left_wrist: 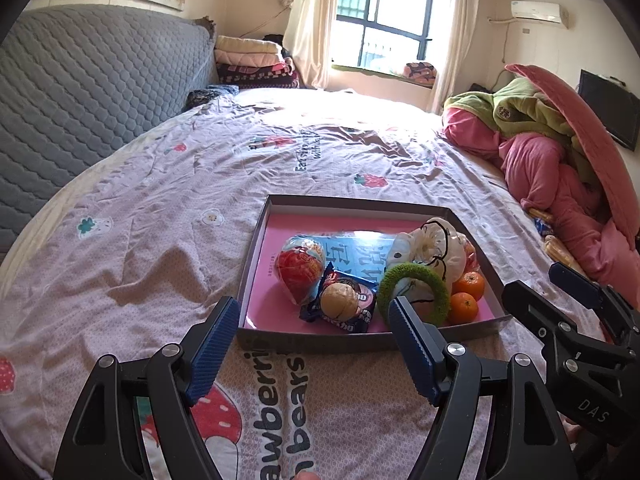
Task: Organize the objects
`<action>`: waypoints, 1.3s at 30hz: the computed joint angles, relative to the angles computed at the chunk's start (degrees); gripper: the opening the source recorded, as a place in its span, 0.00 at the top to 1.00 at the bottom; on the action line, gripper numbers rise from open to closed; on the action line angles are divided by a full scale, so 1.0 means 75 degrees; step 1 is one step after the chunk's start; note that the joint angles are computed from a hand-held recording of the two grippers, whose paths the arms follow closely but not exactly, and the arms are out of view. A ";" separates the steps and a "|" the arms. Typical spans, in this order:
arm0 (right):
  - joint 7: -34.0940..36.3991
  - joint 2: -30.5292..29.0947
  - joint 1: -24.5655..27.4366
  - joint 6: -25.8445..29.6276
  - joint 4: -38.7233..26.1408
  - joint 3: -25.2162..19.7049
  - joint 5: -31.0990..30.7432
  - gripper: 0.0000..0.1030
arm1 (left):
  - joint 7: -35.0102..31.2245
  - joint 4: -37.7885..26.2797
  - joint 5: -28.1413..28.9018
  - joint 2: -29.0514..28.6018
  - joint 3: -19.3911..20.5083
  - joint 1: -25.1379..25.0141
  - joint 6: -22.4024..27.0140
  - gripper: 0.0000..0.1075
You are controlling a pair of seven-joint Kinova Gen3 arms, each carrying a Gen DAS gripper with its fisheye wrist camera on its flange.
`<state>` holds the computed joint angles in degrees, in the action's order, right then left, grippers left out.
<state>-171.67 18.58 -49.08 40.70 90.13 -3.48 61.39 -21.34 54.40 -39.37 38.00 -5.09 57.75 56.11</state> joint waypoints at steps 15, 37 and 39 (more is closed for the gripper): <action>-0.0563 -0.0434 -0.0274 0.0768 0.0180 -0.0452 0.0451 0.17 | 0.0775 0.0110 -0.0858 -0.0313 0.0059 0.0694 0.1017 0.27; -0.1948 -0.0364 -0.0200 0.0696 0.1178 -0.0621 0.1058 0.15 | 0.1062 0.0717 -0.0735 -0.0075 0.0202 0.0629 0.0604 0.27; -0.2190 -0.0354 -0.0223 0.0697 0.1265 -0.0627 0.1220 0.15 | 0.1046 0.0764 -0.0714 -0.0035 0.0213 0.0618 0.0566 0.27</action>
